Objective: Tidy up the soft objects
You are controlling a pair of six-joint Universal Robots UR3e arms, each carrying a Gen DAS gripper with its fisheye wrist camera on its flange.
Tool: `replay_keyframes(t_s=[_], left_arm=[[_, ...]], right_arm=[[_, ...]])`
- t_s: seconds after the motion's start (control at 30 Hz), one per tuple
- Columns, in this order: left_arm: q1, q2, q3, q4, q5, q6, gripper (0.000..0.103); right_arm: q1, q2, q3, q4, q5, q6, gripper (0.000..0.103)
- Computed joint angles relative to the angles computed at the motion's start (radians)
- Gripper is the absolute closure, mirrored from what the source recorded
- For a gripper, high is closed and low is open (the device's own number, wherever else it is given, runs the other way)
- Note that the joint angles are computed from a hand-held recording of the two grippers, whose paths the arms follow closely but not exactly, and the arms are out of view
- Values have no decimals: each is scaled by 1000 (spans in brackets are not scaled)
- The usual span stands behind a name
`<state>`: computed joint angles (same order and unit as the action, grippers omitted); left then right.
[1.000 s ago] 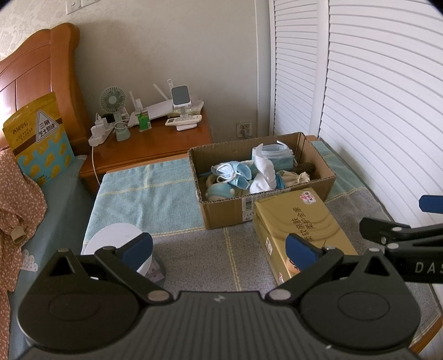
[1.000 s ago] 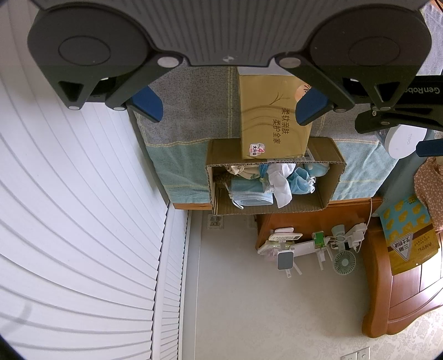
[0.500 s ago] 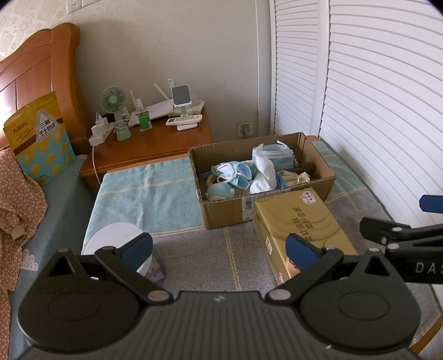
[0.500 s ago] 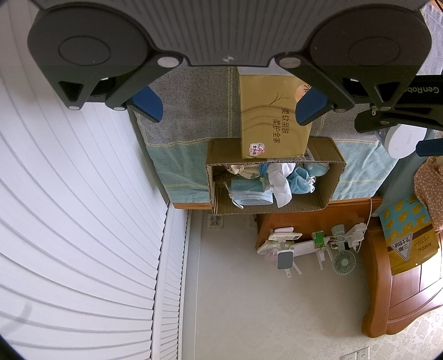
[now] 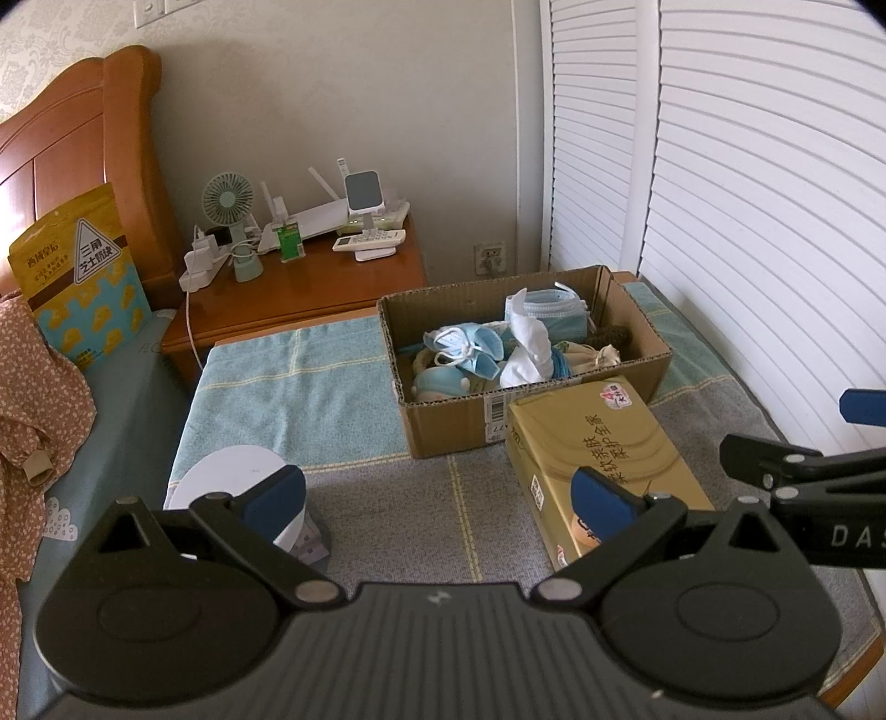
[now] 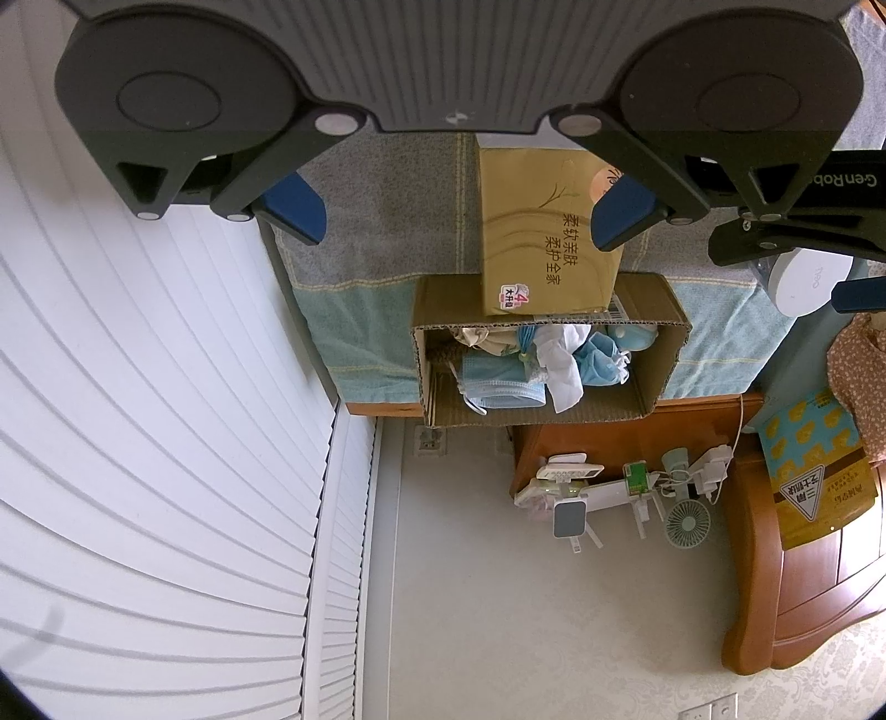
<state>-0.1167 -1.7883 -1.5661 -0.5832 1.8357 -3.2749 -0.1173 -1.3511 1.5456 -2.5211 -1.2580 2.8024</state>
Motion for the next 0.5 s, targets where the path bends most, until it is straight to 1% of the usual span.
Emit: replay_keyframes(t_s=[0.5], left_arm=[[0,5,1,-11,1,-7,1]], right_arm=[[1,0,1,-2,-1,0,0]])
